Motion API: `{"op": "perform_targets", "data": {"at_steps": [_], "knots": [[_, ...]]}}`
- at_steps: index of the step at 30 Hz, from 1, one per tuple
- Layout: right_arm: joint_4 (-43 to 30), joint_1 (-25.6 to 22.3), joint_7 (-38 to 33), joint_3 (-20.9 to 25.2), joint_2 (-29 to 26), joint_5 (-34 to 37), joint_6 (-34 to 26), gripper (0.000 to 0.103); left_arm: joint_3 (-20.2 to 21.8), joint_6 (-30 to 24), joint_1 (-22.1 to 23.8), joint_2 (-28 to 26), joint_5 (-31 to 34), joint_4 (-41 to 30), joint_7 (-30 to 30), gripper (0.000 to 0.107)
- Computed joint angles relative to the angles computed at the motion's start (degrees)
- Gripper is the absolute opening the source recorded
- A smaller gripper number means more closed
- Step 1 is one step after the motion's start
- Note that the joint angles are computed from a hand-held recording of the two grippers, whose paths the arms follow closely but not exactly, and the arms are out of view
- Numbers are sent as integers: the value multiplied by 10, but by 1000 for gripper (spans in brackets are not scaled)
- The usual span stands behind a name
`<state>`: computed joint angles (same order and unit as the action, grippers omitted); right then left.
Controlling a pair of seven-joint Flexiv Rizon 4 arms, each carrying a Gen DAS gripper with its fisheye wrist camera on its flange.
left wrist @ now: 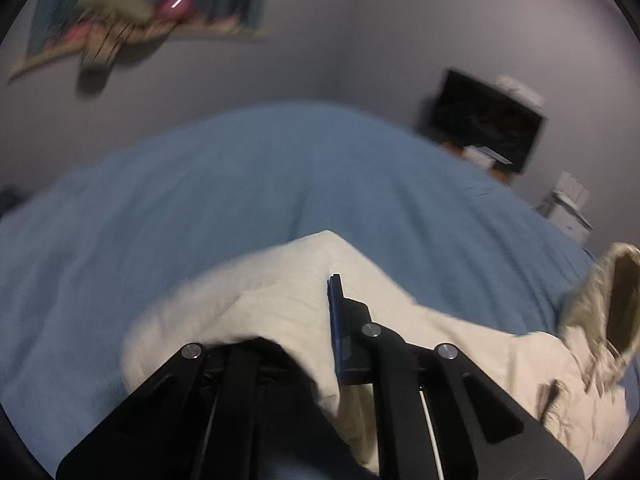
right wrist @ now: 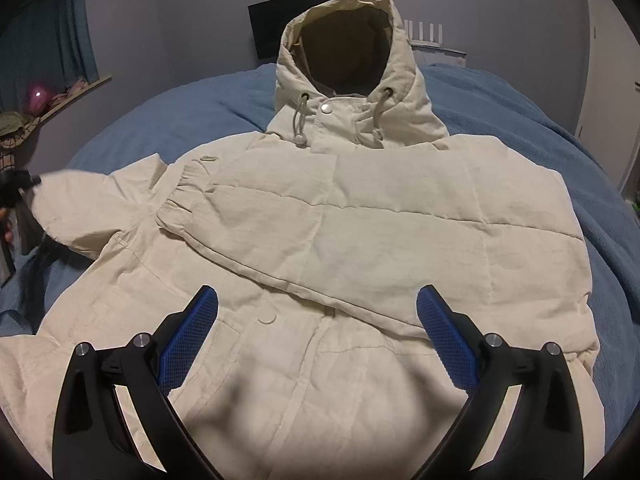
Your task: Fold large clothes
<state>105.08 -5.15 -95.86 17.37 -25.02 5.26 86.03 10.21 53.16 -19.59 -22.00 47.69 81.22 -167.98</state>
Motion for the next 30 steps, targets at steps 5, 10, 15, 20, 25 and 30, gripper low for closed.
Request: {"op": "perform_targets", "data": {"at_steps": [5, 10, 15, 20, 25, 30], "knots": [[12, 6, 4, -13, 11, -6, 5, 96, -7, 24, -40, -9, 65, -53, 33, 9], [19, 11, 18, -32, 24, -12, -5, 96, -21, 60, -80, -49, 94, -137, 116, 9], [30, -5, 5, -41, 53, -3, -28, 96, -66, 103, -83, -137, 31, -249, 270, 9], [25, -21, 8, -58, 67, 22, -43, 96, -144, 99, -84, -242, -71, -353, 456, 9], [9, -30, 13, -70, 54, 44, -54, 96, -180, 45, -106, -323, -152, -421, 578, 9], [-1, -35, 4, -68, 41, 54, -66, 96, -215, 45, -82, -331, -242, -371, 658, 28]]}}
